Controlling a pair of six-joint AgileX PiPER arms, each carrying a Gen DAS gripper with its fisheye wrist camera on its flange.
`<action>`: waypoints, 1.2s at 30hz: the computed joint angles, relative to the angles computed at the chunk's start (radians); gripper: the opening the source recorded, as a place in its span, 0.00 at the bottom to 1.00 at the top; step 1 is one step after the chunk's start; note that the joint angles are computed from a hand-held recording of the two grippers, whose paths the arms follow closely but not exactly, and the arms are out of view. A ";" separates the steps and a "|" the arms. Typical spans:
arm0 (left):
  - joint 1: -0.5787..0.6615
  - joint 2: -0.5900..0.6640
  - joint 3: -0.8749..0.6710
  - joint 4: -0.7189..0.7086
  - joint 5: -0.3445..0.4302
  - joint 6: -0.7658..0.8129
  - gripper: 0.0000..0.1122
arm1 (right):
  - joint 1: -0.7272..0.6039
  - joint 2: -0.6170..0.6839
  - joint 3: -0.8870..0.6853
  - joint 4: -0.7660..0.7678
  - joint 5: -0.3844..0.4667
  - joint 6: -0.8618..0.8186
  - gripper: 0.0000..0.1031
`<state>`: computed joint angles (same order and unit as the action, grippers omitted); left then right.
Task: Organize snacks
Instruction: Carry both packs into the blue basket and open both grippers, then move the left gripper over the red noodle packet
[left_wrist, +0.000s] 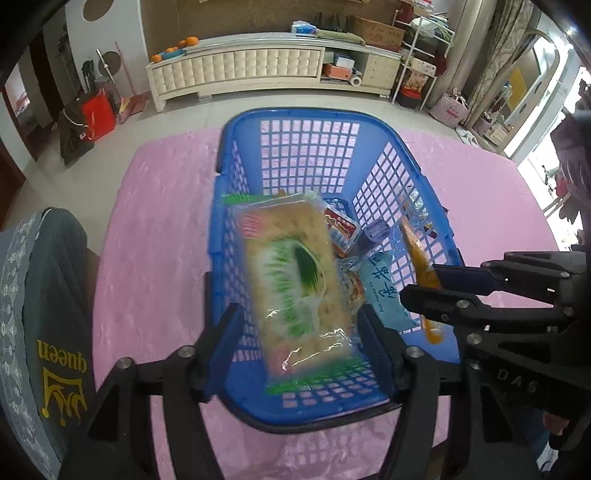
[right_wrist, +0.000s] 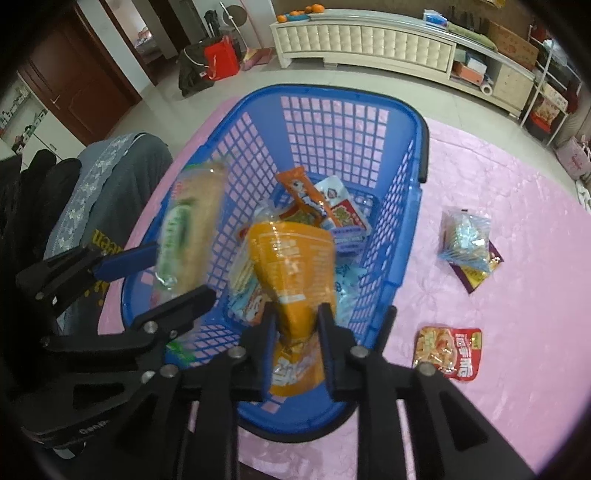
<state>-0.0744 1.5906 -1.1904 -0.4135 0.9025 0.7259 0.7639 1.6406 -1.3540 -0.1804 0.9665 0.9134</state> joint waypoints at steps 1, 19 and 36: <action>0.012 -0.007 -0.001 -0.013 0.013 0.011 0.61 | -0.003 -0.018 0.016 0.013 -0.015 -0.011 0.37; -0.252 -0.236 0.076 0.100 -0.026 -0.283 0.72 | -0.048 -0.469 0.314 -0.118 0.050 0.082 0.78; -0.752 -0.089 0.076 0.406 -0.173 -0.872 0.73 | -0.638 -0.813 0.611 0.221 0.033 -0.523 0.78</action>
